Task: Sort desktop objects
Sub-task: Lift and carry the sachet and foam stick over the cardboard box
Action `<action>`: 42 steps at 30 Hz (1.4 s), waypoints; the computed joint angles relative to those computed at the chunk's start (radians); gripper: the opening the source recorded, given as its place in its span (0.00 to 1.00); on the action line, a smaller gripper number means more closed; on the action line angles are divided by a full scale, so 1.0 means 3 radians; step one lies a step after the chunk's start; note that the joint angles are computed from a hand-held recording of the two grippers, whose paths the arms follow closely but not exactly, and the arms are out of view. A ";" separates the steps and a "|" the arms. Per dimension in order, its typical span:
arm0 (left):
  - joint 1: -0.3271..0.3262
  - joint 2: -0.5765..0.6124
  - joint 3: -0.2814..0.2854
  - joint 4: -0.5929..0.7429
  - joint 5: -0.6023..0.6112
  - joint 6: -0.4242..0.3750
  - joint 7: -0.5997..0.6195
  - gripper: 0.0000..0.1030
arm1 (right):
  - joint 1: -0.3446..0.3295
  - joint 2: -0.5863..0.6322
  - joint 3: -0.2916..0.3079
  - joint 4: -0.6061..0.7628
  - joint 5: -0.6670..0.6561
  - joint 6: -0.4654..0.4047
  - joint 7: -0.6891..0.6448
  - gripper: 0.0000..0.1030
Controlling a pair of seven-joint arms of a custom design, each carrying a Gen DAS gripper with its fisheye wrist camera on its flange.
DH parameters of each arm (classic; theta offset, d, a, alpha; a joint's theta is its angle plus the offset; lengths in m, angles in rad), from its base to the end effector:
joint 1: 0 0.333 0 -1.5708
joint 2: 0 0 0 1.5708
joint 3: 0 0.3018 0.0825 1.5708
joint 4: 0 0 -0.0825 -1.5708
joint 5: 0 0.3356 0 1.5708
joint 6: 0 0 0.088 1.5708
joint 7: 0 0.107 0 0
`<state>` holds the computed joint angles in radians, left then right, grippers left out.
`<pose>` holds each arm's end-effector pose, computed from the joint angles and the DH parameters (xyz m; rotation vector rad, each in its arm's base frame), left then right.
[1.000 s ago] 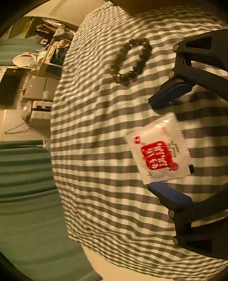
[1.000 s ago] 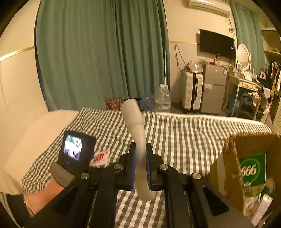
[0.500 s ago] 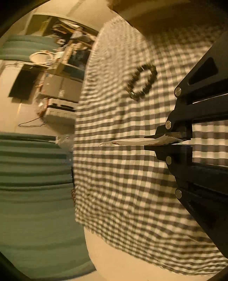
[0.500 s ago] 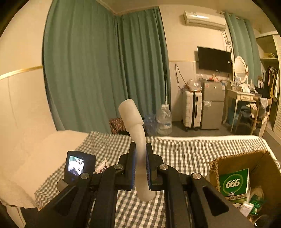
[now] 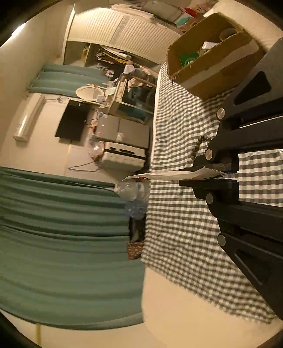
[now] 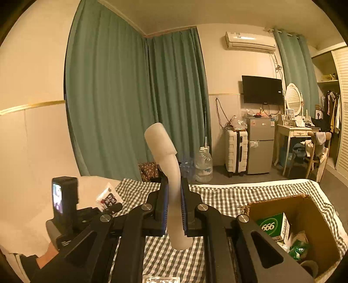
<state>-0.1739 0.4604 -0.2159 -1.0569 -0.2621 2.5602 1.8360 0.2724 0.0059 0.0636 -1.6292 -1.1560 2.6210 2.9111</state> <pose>0.6409 -0.2061 0.6929 -1.2696 2.0028 -1.3115 0.5231 0.2049 0.6956 -1.2119 1.5733 -1.1077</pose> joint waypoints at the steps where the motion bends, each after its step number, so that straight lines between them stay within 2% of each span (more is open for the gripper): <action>1: 0.0040 -0.0137 -0.0032 -0.0189 -0.0055 0.0096 0.0078 0.02 | 0.0012 -0.0050 0.0011 -0.0048 -0.0024 -0.0019 0.0032 0.09; 5: 0.0125 -0.0593 -0.0077 -0.0760 -0.0273 0.0365 0.0255 0.02 | -0.0002 -0.0291 0.0087 -0.0287 -0.0089 -0.0076 0.0140 0.09; 8: 0.0151 -0.0824 -0.0066 -0.0997 -0.0426 0.0415 0.0305 0.02 | -0.0062 -0.0461 0.0157 -0.0448 -0.0112 -0.0081 0.0219 0.09; 13: 0.0053 -0.1034 0.0011 -0.1115 -0.0309 0.0430 0.0089 0.02 | -0.0175 -0.0689 0.0269 -0.0626 -0.0085 -0.0094 0.0234 0.09; 19: -0.0052 -0.1132 0.0015 -0.1044 -0.0106 0.0352 -0.0106 0.02 | -0.0316 -0.0888 0.0384 -0.0740 -0.0148 -0.0082 0.0248 0.09; 25: -0.0237 -0.1019 -0.0024 -0.0723 0.0204 0.0188 -0.0366 0.02 | -0.0469 -0.1057 0.0407 -0.0866 -0.0170 -0.0027 0.0335 0.09; 29: -0.0399 -0.0881 -0.0066 -0.0484 0.0410 0.0103 -0.0453 0.02 | -0.0570 -0.1194 0.0394 -0.0972 -0.0054 -0.0087 0.0102 0.09; 32: -0.0541 -0.0740 -0.0086 -0.0264 0.0544 0.0002 -0.0518 0.02 | -0.0673 -0.1345 0.0349 -0.1117 0.0015 0.0008 0.0054 0.09; 36: -0.0785 -0.0490 -0.0103 0.0120 0.0715 -0.0186 -0.0629 0.02 | -0.0825 -0.1546 0.0330 -0.1321 0.0106 0.0046 -0.0085 0.09; 42: -0.1205 0.0015 -0.0072 0.0841 0.0940 -0.0512 -0.0741 0.02 | -0.1050 -0.1836 0.0219 -0.1688 0.0314 0.0304 -0.0204 0.09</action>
<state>-0.5355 0.4649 -0.2376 -0.8046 0.0200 2.4067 1.6138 -0.0426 -0.5449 0.1294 -2.1355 -1.0618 2.7122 2.8499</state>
